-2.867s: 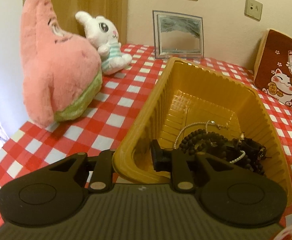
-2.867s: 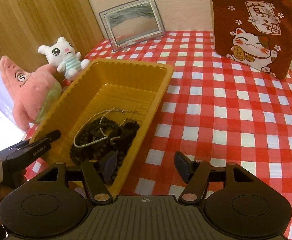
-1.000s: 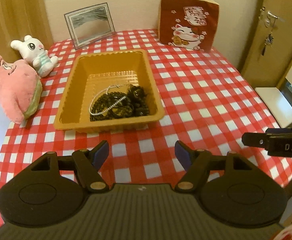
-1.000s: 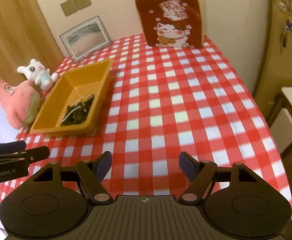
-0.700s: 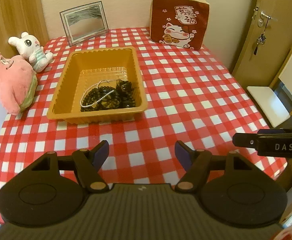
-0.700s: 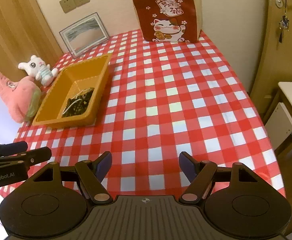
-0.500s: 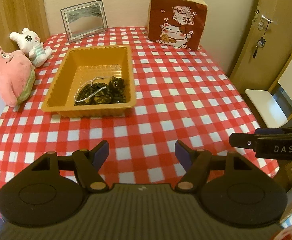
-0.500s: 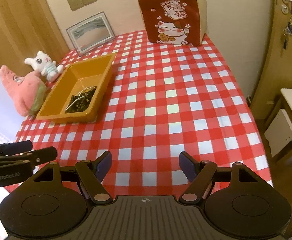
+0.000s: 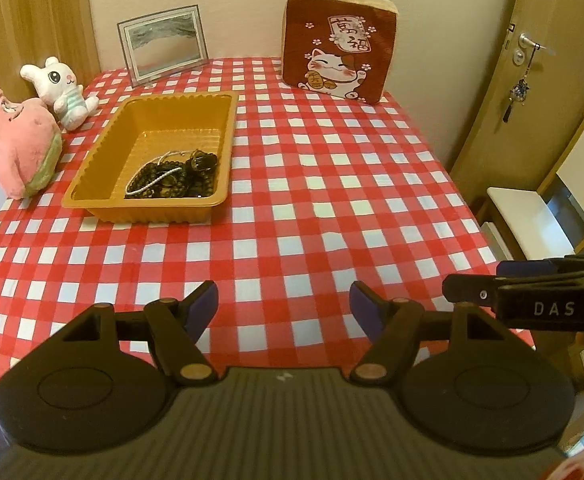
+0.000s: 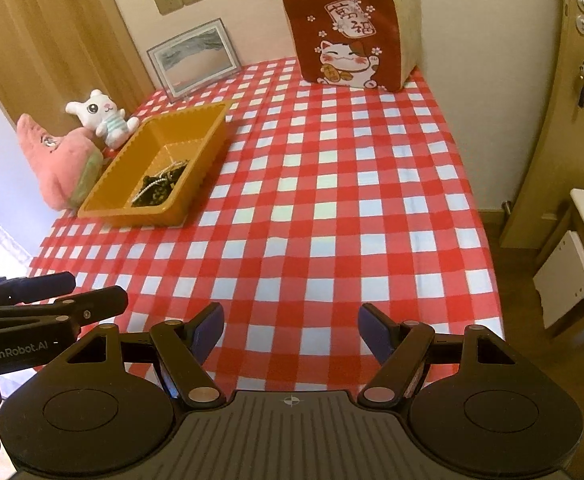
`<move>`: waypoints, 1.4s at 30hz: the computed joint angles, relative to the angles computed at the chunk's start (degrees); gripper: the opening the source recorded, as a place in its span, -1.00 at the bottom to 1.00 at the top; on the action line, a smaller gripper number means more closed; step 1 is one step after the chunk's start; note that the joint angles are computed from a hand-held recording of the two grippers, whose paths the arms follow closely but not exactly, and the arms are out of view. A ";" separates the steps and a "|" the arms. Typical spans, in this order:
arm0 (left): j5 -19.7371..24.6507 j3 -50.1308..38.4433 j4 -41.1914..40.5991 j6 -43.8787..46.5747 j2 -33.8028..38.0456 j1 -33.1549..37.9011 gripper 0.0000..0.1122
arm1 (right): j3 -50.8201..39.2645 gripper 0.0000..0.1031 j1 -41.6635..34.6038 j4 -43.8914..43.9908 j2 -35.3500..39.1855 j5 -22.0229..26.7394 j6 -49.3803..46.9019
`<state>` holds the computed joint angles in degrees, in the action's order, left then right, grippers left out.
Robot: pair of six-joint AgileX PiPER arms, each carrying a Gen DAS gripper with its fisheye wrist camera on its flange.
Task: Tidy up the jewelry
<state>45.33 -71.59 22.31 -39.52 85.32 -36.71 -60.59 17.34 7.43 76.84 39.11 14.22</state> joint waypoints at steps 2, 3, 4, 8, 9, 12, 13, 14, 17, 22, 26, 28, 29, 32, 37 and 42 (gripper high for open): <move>0.57 -0.36 0.90 -1.62 0.42 -0.99 0.26 | 0.58 0.43 -0.81 1.17 -0.50 -0.01 -1.90; 0.77 -0.53 1.15 -2.08 0.55 -1.28 0.26 | 0.82 0.43 -1.32 1.93 -0.67 0.05 -3.02; 0.94 -0.63 1.52 -2.68 0.66 -1.71 0.26 | 1.26 0.43 -1.65 2.49 -1.04 0.06 -3.88; 1.42 -0.86 2.78 -4.46 0.98 -3.20 0.26 | 1.62 0.43 -2.50 3.80 -1.24 0.16 -6.12; 1.54 -0.95 2.88 -4.71 1.05 -3.44 0.26 | 1.80 0.43 -2.69 4.08 -1.38 0.18 -6.54; 1.75 -1.07 3.05 -5.26 1.23 -3.93 0.26 | 1.96 0.43 -2.84 4.25 -1.53 0.23 -6.79; 1.82 -1.12 3.15 -5.40 1.26 -4.05 0.26 | 1.97 0.43 -2.80 4.13 -1.53 0.21 -6.66; 1.85 -1.13 3.23 -5.49 1.27 -4.11 0.26 | 2.04 0.43 -2.85 4.18 -1.59 0.20 -6.77; 1.91 -1.18 3.26 -5.61 1.32 -4.16 0.26 | 2.03 0.43 -3.12 4.65 -1.54 0.21 -7.42; 1.79 -1.07 3.23 -5.53 1.25 -4.11 0.26 | 2.18 0.43 -2.82 4.24 -1.91 0.40 -6.94; 1.73 -1.11 3.29 -5.53 1.24 -4.14 0.26 | 1.95 0.43 -2.02 3.20 -1.82 0.35 -5.52; 1.88 -1.32 3.05 -5.15 1.11 -4.02 0.26 | 1.97 0.43 -1.99 3.14 -1.84 0.34 -5.45; 1.91 -1.39 2.99 -5.11 1.16 -4.01 0.26 | 1.97 0.43 -2.00 3.22 -1.82 0.33 -5.52; 1.91 -1.41 2.92 -5.00 1.15 -3.99 0.26 | 1.95 0.43 -1.94 3.12 -1.80 0.33 -5.33; 1.89 -1.38 3.06 -5.17 1.18 -4.01 0.26 | 1.93 0.43 -2.01 3.25 -1.76 0.34 -5.53; 1.86 -1.38 3.06 -5.18 1.21 -4.00 0.26 | 1.95 0.43 -1.90 3.12 -1.74 0.27 -5.34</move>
<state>47.19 -72.97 25.37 -44.70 86.53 -40.71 -58.64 15.45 10.55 75.11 39.38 8.88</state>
